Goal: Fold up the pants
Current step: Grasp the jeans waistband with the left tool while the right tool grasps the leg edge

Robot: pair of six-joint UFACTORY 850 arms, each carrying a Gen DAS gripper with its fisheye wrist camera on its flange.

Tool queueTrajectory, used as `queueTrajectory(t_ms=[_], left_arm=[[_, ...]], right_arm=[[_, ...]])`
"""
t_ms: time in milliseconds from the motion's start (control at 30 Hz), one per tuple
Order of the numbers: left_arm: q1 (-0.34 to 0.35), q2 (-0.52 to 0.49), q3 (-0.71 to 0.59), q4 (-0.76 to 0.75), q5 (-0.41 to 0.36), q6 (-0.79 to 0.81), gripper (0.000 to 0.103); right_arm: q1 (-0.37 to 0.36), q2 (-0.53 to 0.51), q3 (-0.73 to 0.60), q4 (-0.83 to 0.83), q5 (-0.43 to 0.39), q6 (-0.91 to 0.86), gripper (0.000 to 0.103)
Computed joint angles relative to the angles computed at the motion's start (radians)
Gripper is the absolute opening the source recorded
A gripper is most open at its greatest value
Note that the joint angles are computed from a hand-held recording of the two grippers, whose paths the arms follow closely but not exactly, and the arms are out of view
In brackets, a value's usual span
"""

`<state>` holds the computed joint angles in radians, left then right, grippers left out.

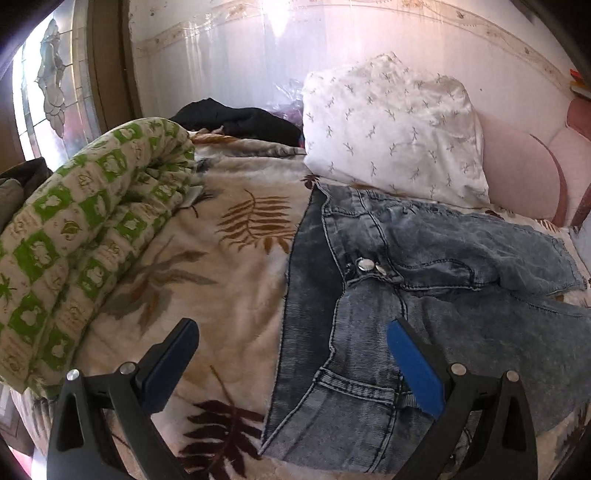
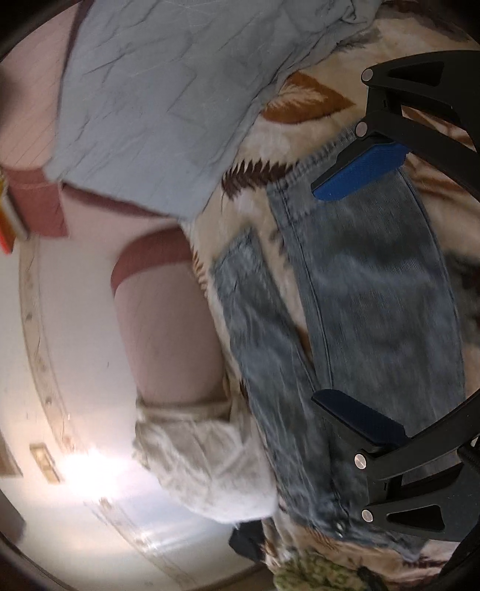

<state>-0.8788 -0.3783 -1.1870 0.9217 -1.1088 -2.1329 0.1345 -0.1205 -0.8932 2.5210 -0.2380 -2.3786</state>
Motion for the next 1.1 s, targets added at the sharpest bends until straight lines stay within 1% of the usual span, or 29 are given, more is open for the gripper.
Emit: queueTrajectory(t_ms=[33, 67, 133, 200, 333, 367, 467, 500, 533, 567, 600, 633, 667, 700, 733, 767, 800, 833, 867, 900, 933, 967, 1000, 1067, 1100], left_arm=[[0.003, -0.005, -0.005, 0.001, 0.004, 0.013, 0.103], [0.007, -0.009, -0.008, 0.003, 0.009, 0.027, 0.103], [0.018, -0.021, -0.017, 0.012, 0.006, 0.051, 0.103], [0.036, -0.027, -0.022, 0.023, 0.018, 0.078, 0.103], [0.11, -0.011, -0.031, 0.042, 0.087, 0.166, 0.103], [0.131, -0.007, -0.036, 0.047, 0.097, 0.19, 0.103], [0.215, -0.029, -0.091, 0.029, 0.11, 0.308, 0.103], [0.249, -0.04, -0.112, 0.006, 0.131, 0.358, 0.103], [0.285, -0.052, -0.134, -0.025, 0.161, 0.405, 0.103], [0.316, -0.06, -0.146, -0.052, 0.203, 0.436, 0.103], [0.348, -0.067, -0.156, -0.092, 0.258, 0.471, 0.103], [0.381, -0.078, -0.169, -0.141, 0.304, 0.503, 0.102], [0.407, -0.089, -0.179, -0.18, 0.337, 0.52, 0.101], [0.431, -0.103, -0.193, -0.222, 0.364, 0.543, 0.1], [0.453, -0.121, -0.21, -0.266, 0.384, 0.575, 0.096], [0.468, -0.142, -0.23, -0.311, 0.392, 0.613, 0.088], [0.483, -0.161, -0.249, -0.353, 0.4, 0.649, 0.083], [0.497, -0.178, -0.263, -0.385, 0.412, 0.67, 0.072], [0.507, -0.189, -0.271, -0.408, 0.426, 0.681, 0.065], [0.516, -0.199, -0.278, -0.435, 0.442, 0.699, 0.063], [0.524, -0.21, -0.286, -0.46, 0.457, 0.719, 0.058], [0.528, -0.218, -0.292, -0.467, 0.464, 0.727, 0.048], [0.529, -0.223, -0.295, -0.468, 0.476, 0.731, 0.042], [0.529, -0.231, -0.301, -0.47, 0.498, 0.741, 0.027], [0.527, -0.234, -0.303, -0.469, 0.509, 0.749, 0.024]], right_arm=[[-0.01, -0.014, -0.012, -0.025, 0.008, 0.027, 0.103], [-0.02, -0.034, -0.028, -0.089, 0.014, 0.097, 0.103], [-0.044, -0.064, -0.053, -0.287, 0.003, 0.306, 0.103], [-0.056, -0.085, -0.073, -0.436, -0.005, 0.463, 0.103], [-0.061, -0.12, -0.11, -0.582, -0.035, 0.58, 0.103], [-0.065, -0.141, -0.132, -0.644, -0.054, 0.632, 0.103], [-0.062, -0.213, -0.213, -0.838, -0.055, 0.812, 0.103], [-0.061, -0.248, -0.258, -0.941, -0.064, 0.908, 0.103], [-0.064, -0.267, -0.284, -1.002, -0.074, 0.967, 0.103], [-0.065, -0.304, -0.336, -1.1, -0.092, 1.065, 0.103], [-0.066, -0.331, -0.377, -1.163, -0.103, 1.126, 0.103], [-0.065, -0.349, -0.404, -1.204, -0.105, 1.165, 0.103], [-0.06, -0.379, -0.456, -1.287, -0.093, 1.241, 0.103], [-0.057, -0.395, -0.486, -1.333, -0.083, 1.276, 0.103], [-0.053, -0.419, -0.532, -1.393, -0.077, 1.32, 0.103], [-0.051, -0.435, -0.563, -1.442, -0.08, 1.362, 0.103], [-0.049, -0.47, -0.626, -1.532, -0.091, 1.447, 0.103], [-0.047, -0.489, -0.661, -1.584, -0.098, 1.499, 0.103], [-0.047, -0.529, -0.731, -1.666, -0.117, 1.585, 0.103], [-0.046, -0.562, -0.786, -1.726, -0.126, 1.646, 0.103], [-0.043, -0.588, -0.828, -1.783, -0.131, 1.704, 0.103], [-0.041, -0.614, -0.871, -1.845, -0.136, 1.765, 0.103], [-0.038, -0.653, -0.93, -1.919, -0.145, 1.844, 0.103], [-0.033, -0.703, -1.007, -1.997, -0.16, 1.928, 0.103], [-0.031, -0.744, -1.069, -2.046, -0.192, 1.977, 0.103]])
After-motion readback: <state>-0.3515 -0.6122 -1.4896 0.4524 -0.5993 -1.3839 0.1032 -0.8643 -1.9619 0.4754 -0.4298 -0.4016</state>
